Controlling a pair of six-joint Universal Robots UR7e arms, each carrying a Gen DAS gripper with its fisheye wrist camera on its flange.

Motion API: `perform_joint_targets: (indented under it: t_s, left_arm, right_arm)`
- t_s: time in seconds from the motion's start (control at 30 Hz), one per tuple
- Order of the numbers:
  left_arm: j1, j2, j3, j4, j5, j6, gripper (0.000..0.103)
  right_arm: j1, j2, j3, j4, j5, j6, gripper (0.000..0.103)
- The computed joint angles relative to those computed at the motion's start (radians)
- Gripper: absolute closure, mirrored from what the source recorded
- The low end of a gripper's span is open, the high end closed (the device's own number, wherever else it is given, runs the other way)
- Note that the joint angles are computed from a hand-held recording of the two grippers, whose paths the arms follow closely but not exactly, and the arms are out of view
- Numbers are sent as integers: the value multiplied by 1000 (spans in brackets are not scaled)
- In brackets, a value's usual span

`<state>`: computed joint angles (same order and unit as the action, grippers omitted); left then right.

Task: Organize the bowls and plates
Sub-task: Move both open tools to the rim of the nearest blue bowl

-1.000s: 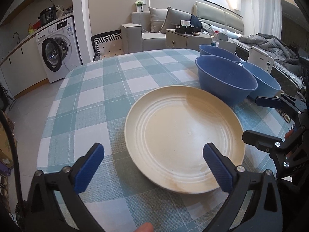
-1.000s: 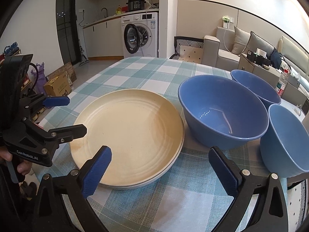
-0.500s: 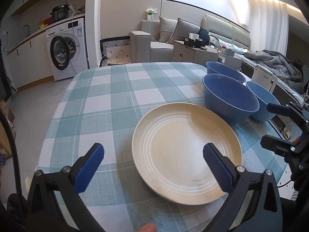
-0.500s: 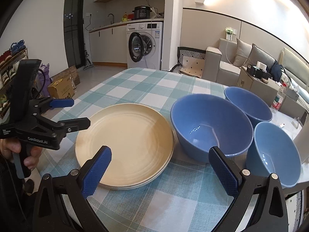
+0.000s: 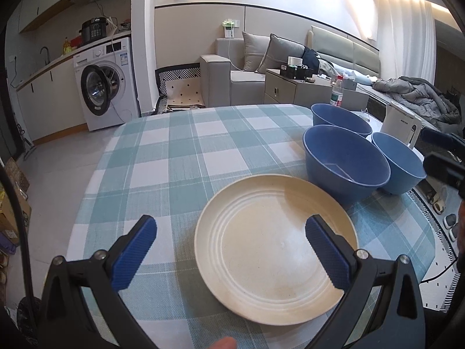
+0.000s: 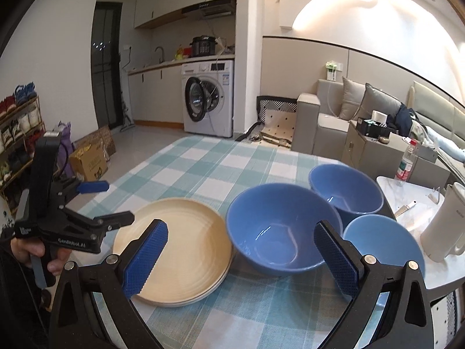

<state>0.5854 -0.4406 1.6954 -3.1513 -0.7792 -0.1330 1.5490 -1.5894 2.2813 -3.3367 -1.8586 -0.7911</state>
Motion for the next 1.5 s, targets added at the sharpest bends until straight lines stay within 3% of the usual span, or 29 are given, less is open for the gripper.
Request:
perform_joint_targets:
  t_s: [0.33,0.83,1.5]
  left_arm:
    - [-7,38,-86,23,2,-10,0]
    - [5,127,-270,95,-49,13,0]
    - [24,229,-485,215,-84,46,0]
  right_arm:
    - [-61,-87,-23,51,65,37,1]
    - [-149,-159,-123,136,77,231,1]
    - [-173,-103,-200,128,63,227,1]
